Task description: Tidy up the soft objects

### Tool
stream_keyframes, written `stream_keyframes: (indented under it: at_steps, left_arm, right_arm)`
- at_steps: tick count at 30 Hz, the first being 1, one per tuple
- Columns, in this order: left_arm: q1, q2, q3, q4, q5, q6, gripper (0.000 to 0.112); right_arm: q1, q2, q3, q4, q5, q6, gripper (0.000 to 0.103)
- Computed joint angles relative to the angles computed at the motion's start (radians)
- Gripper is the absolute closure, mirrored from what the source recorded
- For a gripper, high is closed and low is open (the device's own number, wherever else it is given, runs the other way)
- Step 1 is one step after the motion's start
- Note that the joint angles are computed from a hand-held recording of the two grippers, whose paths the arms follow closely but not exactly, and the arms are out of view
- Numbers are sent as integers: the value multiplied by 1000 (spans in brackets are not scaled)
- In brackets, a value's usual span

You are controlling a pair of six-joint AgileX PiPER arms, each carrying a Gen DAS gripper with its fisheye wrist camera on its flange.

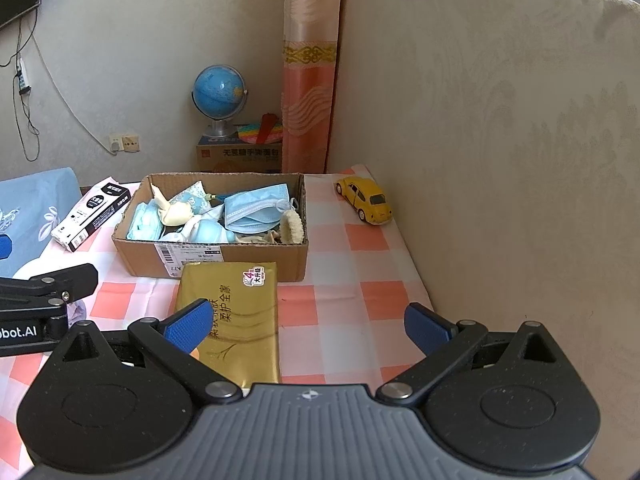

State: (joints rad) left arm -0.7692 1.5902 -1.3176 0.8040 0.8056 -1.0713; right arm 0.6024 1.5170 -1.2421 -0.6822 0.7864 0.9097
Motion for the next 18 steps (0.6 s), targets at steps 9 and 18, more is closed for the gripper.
stream_keyframes:
  at_steps: [9, 18]
  left_arm:
    - [-3, 6, -8, 5, 14, 12, 10]
    - [-14, 23, -24, 6, 29, 18, 10]
  right_arm:
    - [-4, -4, 6, 5, -10, -2, 0]
    - [-18, -16, 20, 20, -25, -12, 0]
